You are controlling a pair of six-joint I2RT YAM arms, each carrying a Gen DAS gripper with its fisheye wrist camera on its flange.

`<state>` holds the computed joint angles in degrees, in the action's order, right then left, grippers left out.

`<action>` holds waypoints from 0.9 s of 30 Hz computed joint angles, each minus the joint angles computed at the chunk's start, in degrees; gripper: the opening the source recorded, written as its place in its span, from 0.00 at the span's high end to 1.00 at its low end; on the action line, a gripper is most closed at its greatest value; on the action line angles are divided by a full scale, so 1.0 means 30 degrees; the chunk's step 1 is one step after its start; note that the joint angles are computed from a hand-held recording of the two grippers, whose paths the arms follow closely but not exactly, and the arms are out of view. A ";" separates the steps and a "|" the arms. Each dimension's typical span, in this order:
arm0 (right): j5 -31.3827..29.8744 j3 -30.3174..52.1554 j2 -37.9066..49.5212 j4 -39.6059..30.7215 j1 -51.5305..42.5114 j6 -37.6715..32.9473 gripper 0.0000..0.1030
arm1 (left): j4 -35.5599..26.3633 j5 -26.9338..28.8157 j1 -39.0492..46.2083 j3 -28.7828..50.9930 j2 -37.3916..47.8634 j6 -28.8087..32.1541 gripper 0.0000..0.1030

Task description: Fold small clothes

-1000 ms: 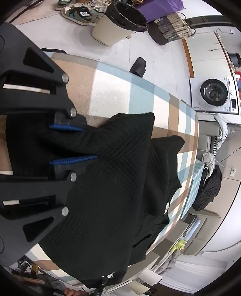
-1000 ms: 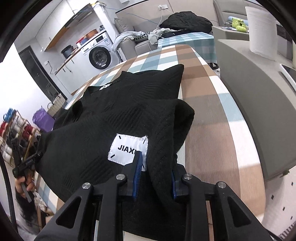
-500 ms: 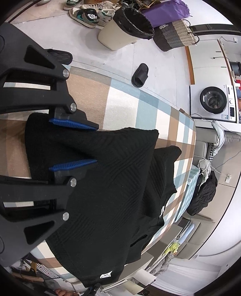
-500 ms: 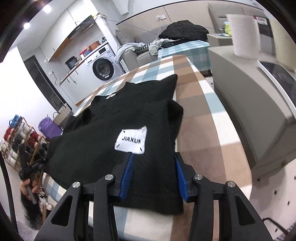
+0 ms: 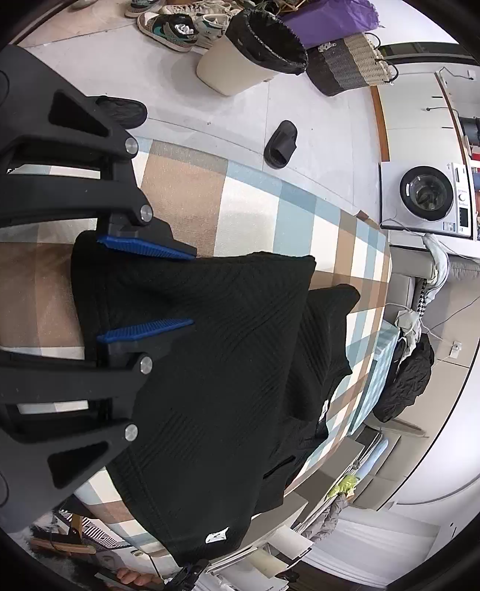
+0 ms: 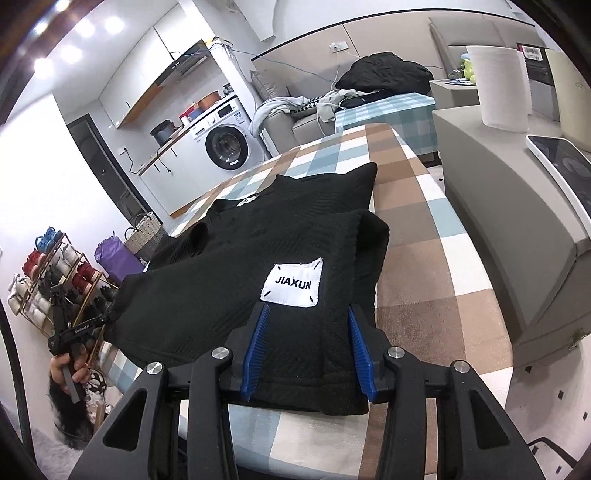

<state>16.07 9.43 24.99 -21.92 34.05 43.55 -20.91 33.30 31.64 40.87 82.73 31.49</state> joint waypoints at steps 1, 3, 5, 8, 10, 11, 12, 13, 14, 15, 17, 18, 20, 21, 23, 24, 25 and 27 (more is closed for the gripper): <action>-0.0034 -0.0045 0.0018 0.0041 -0.0074 -0.0018 0.57 | 0.0201 -0.0320 -0.0075 -0.0080 -0.0004 -0.0167 0.72; -0.0111 -0.0158 0.0228 0.0237 -0.0266 0.0014 0.57 | 0.0531 -0.0477 0.0002 -0.0175 0.0186 -0.0388 0.73; 0.0161 -0.0288 0.0514 0.0526 -0.0269 0.0096 0.58 | 0.0681 -0.0030 0.0169 -0.0131 0.0438 -0.0656 0.89; 0.0670 -0.0297 0.1993 0.1695 -0.0361 0.0047 0.83 | 0.0874 0.0579 0.0412 -0.0309 0.0049 -0.0746 0.96; 0.0655 -0.0200 0.2820 0.2347 -0.0740 -0.0188 0.94 | 0.0950 0.0946 0.0411 -0.0366 -0.0400 -0.0954 0.97; 0.0359 -0.0182 0.2697 0.2469 -0.1053 -0.0313 0.95 | 0.0930 0.1169 0.0441 -0.0282 -0.0592 -0.1093 0.97; 0.0003 -0.0128 0.2376 0.2506 -0.1394 -0.0554 0.96 | 0.0810 0.1422 0.0515 -0.0178 -0.0848 -0.1205 0.97; -0.0048 0.0040 0.2086 0.2433 -0.1561 -0.0812 0.96 | 0.0675 0.1743 0.0565 0.0039 -0.1017 -0.1428 0.97; -0.0069 0.0255 0.1960 0.2356 -0.1694 -0.0995 0.97 | 0.0541 0.1905 0.0485 0.0341 -0.1050 -0.1698 0.97; -0.0379 0.0591 0.1900 0.2359 -0.2091 -0.1386 0.97 | 0.0455 0.2057 0.0376 0.0714 -0.1057 -0.2053 0.97; -0.0982 0.1303 0.2168 0.2591 -0.2960 -0.2024 0.97 | 0.0735 0.2185 -0.0073 0.1562 -0.0842 -0.3158 0.97; -0.1492 0.1742 0.2580 0.2892 -0.3550 -0.2386 0.97 | 0.1006 0.2078 -0.0361 0.1976 -0.0671 -0.3710 0.97; -0.1661 0.2657 0.3615 0.3518 -0.4250 -0.3220 0.97 | 0.1570 0.1829 -0.1030 0.2870 -0.0239 -0.4874 0.97; -0.1548 0.3167 0.4259 0.3906 -0.4551 -0.3710 0.97 | 0.1769 0.1730 -0.1331 0.3347 0.0049 -0.5359 0.97; -0.1904 0.3859 0.5339 0.4746 -0.5462 -0.4260 0.97 | 0.2212 0.1170 -0.1931 0.4279 0.0756 -0.6021 0.97; -0.2216 0.4026 0.5785 0.5082 -0.5929 -0.4462 0.97 | 0.2402 0.0779 -0.2232 0.4606 0.1124 -0.6163 0.97; -0.1941 0.4143 0.6308 0.5403 -0.6001 -0.4513 0.97 | 0.2571 0.0387 -0.2514 0.4826 0.1519 -0.6304 0.97; -0.1707 0.4077 0.7757 0.6268 -0.6253 -0.4607 0.97 | 0.2659 -0.0238 -0.2911 0.5204 0.2515 -0.6362 0.97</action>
<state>10.95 21.66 48.26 -3.12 15.29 29.73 -12.93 32.59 22.91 56.48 90.28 12.41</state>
